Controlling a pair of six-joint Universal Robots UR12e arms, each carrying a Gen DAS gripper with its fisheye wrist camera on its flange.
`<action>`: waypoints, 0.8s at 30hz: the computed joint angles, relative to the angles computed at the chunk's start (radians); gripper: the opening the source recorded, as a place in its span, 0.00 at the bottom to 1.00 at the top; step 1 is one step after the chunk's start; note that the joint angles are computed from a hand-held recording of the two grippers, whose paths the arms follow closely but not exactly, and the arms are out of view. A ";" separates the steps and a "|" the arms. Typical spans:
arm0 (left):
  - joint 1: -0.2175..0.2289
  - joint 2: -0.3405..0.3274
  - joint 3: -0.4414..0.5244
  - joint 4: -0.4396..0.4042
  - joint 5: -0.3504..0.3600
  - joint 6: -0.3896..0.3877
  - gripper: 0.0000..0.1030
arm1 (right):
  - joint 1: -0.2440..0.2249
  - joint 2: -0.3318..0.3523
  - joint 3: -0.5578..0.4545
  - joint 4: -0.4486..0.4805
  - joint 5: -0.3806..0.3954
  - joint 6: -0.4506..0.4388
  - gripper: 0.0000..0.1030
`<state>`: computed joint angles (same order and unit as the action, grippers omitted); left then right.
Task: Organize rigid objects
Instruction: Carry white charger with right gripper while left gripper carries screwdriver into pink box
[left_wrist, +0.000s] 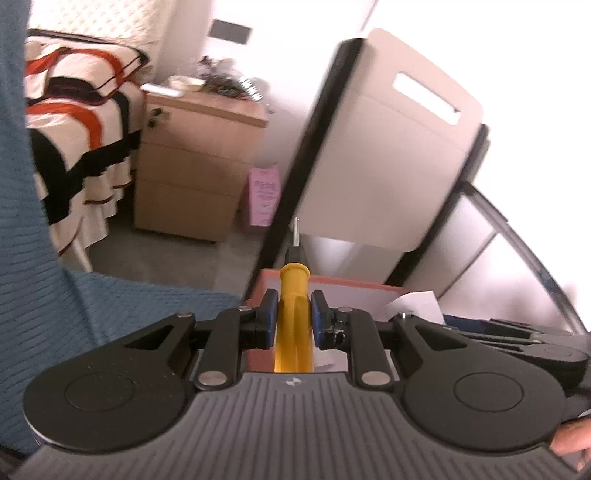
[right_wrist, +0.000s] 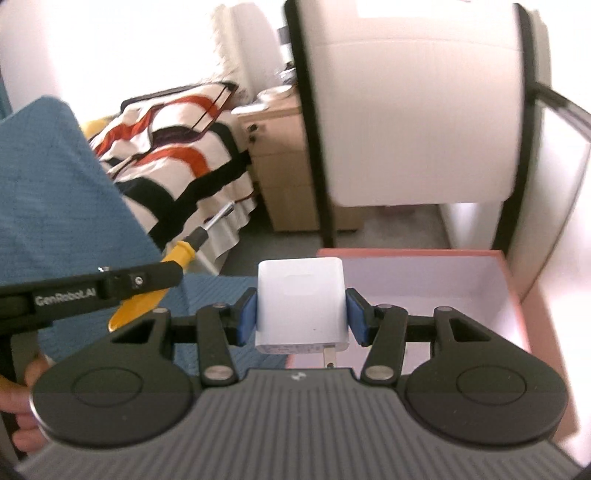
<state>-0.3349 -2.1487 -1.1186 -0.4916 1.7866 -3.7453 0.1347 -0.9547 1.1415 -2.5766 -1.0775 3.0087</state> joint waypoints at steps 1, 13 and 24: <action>-0.004 -0.012 0.019 -0.001 -0.006 0.003 0.22 | -0.005 0.000 0.003 -0.009 -0.002 0.008 0.52; -0.034 -0.154 0.151 -0.122 -0.098 -0.023 0.22 | -0.041 0.001 0.066 0.063 -0.089 0.019 0.52; -0.050 -0.210 0.194 -0.263 -0.162 -0.013 0.22 | -0.050 0.009 0.115 0.176 -0.133 0.002 0.52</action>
